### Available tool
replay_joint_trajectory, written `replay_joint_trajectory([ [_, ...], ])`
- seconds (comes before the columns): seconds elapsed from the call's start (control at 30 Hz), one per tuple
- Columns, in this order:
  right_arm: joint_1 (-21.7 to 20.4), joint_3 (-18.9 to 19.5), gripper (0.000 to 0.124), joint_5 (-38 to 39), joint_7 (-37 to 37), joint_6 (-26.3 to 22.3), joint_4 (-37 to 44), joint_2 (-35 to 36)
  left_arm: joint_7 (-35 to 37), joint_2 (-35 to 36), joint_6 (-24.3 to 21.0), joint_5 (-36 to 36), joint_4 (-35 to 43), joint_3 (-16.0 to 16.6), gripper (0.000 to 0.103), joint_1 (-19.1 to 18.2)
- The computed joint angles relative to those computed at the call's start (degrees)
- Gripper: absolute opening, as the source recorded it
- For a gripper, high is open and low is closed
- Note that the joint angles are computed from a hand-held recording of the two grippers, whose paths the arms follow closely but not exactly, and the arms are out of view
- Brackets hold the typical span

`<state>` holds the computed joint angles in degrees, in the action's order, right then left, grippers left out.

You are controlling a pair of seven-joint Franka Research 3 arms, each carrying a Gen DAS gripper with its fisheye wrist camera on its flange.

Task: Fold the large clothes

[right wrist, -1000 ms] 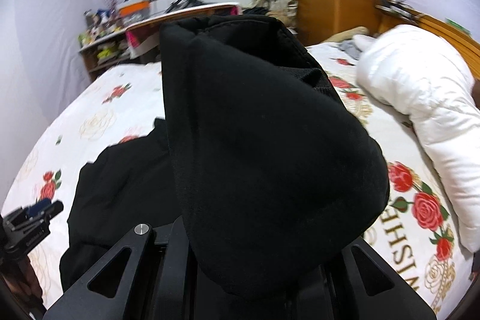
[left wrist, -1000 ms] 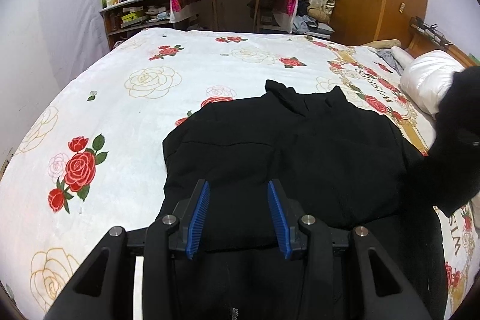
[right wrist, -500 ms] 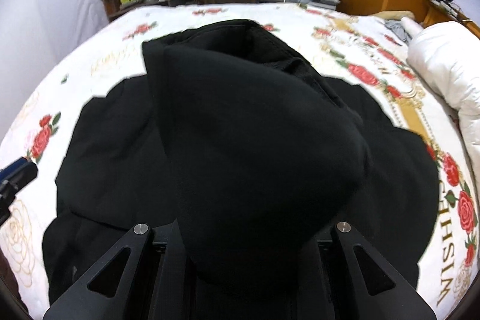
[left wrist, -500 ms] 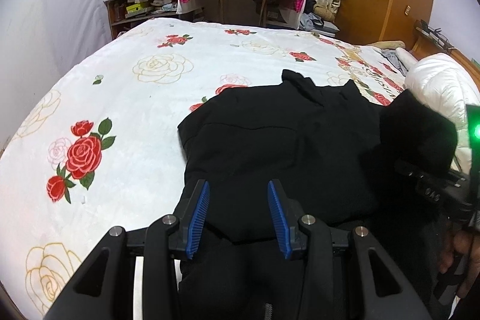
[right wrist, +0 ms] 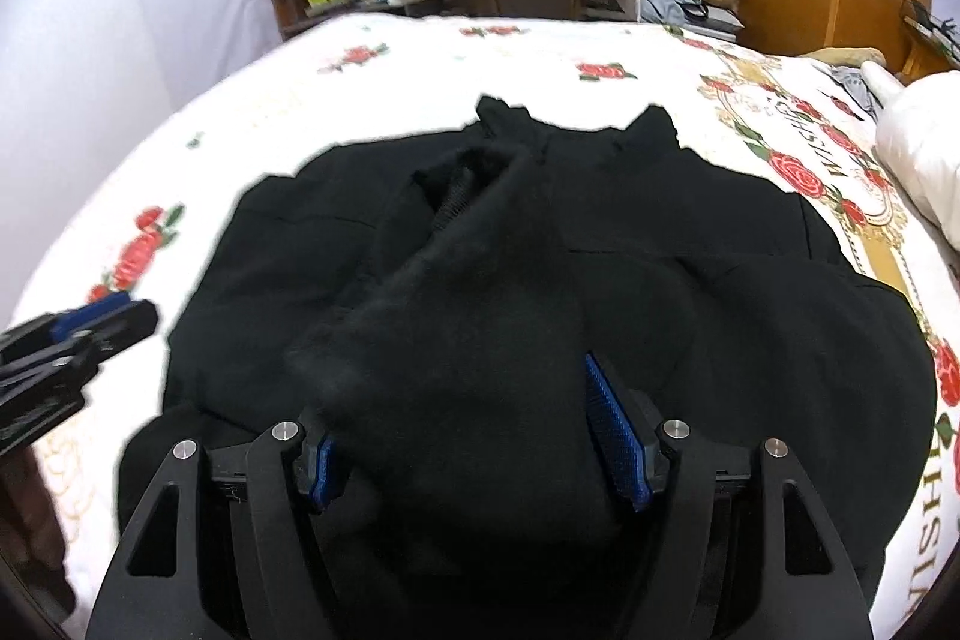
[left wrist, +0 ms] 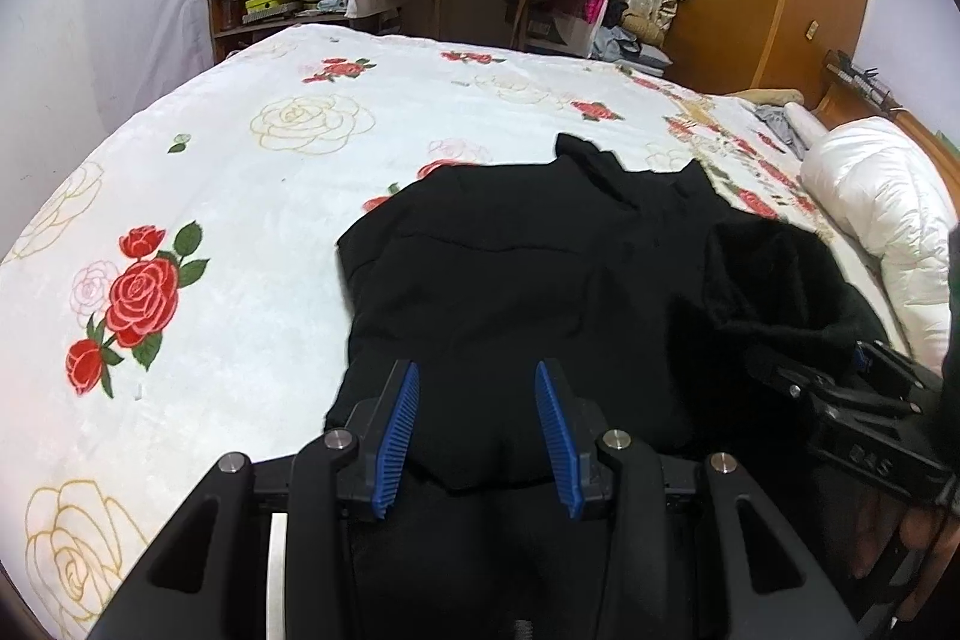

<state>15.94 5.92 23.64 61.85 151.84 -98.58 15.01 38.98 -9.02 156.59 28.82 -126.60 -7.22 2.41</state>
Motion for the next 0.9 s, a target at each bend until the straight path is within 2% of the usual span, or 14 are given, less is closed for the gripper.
replay_joint_trajectory([
  [0.17, -2.13, 1.32, 0.068, 7.45, -8.21, 1.53, -3.82, -4.78, 1.61, 1.11, 1.09, -3.03, 2.01, -0.10, 0.044, -1.34],
  [0.43, -3.57, -0.75, 0.068, 13.97, -14.67, 2.78, -6.85, -8.48, 4.19, 4.37, 2.64, -7.41, 6.38, -0.73, 0.060, -3.88],
  [0.53, -4.21, -2.14, 0.068, 13.03, -13.01, 3.09, -7.27, -8.56, 7.27, 6.18, 3.74, -11.62, 7.78, -0.61, 0.070, -5.03],
  [0.6, -4.67, -3.10, 0.068, 10.77, -10.29, 3.16, -7.40, -8.25, 9.94, 8.00, 4.34, -15.42, 8.64, -0.57, 0.071, -5.61],
  [0.7, -5.78, -4.16, 0.068, 8.20, -7.32, 3.55, -7.85, -7.85, 14.50, 12.05, 2.62, -22.75, 11.27, -1.04, 0.071, -5.87],
  [0.8, -6.73, -5.05, 0.068, 4.76, -4.37, 3.70, -8.04, -7.27, 18.62, 16.73, 0.67, -27.02, 15.15, -2.07, 0.071, -5.63],
  [0.83, -7.05, -5.32, 0.068, 3.71, -3.39, 3.64, -7.94, -6.97, 19.62, 17.87, 0.48, -27.89, 16.10, -2.46, 0.066, -5.58],
  [0.87, -7.37, -5.54, 0.068, 2.86, -2.43, 3.53, -7.74, -6.62, 20.54, 18.85, 0.62, -28.35, 16.86, -2.83, 0.058, -5.62],
  [0.9, -7.82, -5.60, 0.068, 2.65, -2.14, 3.50, -7.91, -6.56, 21.70, 20.06, 0.04, -28.26, 18.21, -3.15, 0.028, -5.74],
])
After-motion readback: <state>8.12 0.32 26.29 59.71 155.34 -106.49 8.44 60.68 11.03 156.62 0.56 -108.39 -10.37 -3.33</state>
